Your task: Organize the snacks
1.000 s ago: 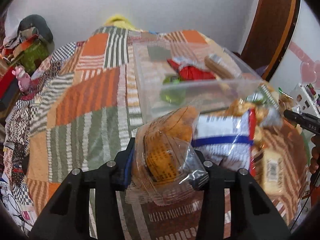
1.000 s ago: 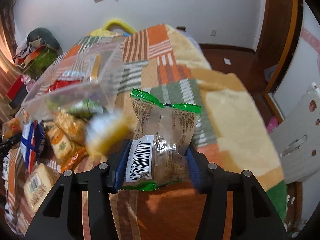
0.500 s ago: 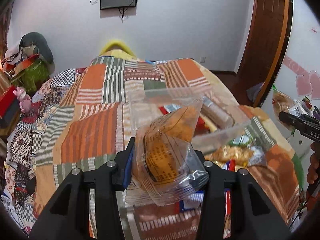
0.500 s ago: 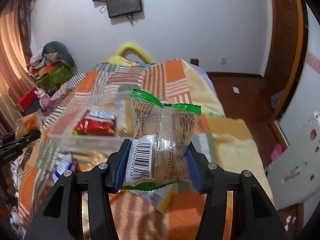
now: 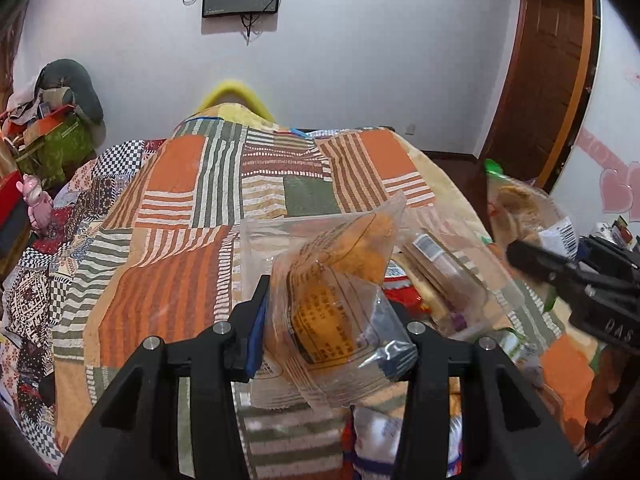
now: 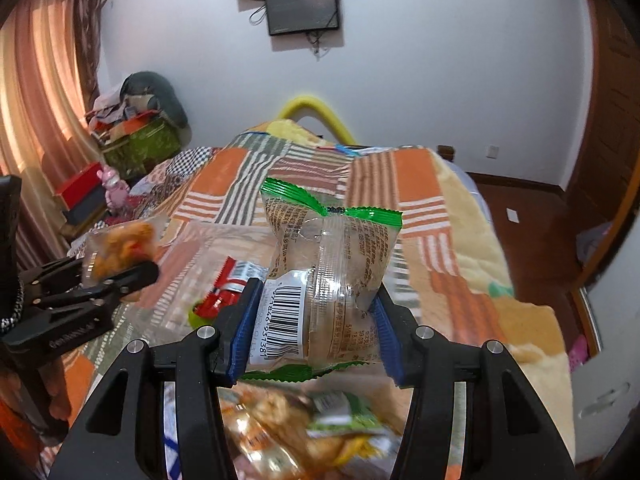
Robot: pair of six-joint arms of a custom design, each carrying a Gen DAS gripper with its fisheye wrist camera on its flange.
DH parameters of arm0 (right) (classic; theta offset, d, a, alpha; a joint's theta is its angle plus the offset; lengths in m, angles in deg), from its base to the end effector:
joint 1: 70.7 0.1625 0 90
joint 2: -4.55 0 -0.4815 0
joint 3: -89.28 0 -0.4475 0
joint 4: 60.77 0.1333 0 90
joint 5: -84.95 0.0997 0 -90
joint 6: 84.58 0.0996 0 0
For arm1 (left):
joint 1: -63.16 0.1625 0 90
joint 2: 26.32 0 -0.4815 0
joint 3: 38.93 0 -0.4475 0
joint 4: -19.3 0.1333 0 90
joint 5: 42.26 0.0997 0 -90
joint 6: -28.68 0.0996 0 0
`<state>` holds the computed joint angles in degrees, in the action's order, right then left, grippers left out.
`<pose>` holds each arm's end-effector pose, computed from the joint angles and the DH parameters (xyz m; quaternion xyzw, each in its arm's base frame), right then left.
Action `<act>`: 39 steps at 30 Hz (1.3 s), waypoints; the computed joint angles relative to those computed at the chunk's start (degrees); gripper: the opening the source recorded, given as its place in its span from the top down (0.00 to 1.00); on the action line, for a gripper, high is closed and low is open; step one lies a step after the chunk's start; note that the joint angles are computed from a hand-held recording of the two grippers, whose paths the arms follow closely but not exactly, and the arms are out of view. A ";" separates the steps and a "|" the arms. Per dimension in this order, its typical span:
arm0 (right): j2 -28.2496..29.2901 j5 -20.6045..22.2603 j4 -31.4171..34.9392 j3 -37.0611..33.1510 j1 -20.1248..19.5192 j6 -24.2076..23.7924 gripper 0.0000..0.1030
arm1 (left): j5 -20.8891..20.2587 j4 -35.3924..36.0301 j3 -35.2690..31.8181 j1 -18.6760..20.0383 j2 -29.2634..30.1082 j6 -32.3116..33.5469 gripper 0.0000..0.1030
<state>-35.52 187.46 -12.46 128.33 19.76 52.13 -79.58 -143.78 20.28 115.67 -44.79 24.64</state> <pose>0.1182 -0.8077 0.3413 0.3081 -0.8739 0.2999 0.2266 -0.3866 -0.8532 0.0253 0.1294 0.8599 -0.3844 0.3100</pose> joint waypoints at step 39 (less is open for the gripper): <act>-2.61 2.79 4.51 0.80 -1.09 -0.85 0.40 | -1.17 4.14 6.55 -2.65 -3.72 -3.88 0.13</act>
<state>-38.12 190.25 -7.95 129.13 18.67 51.28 -80.75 -139.63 26.83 113.02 -48.50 20.76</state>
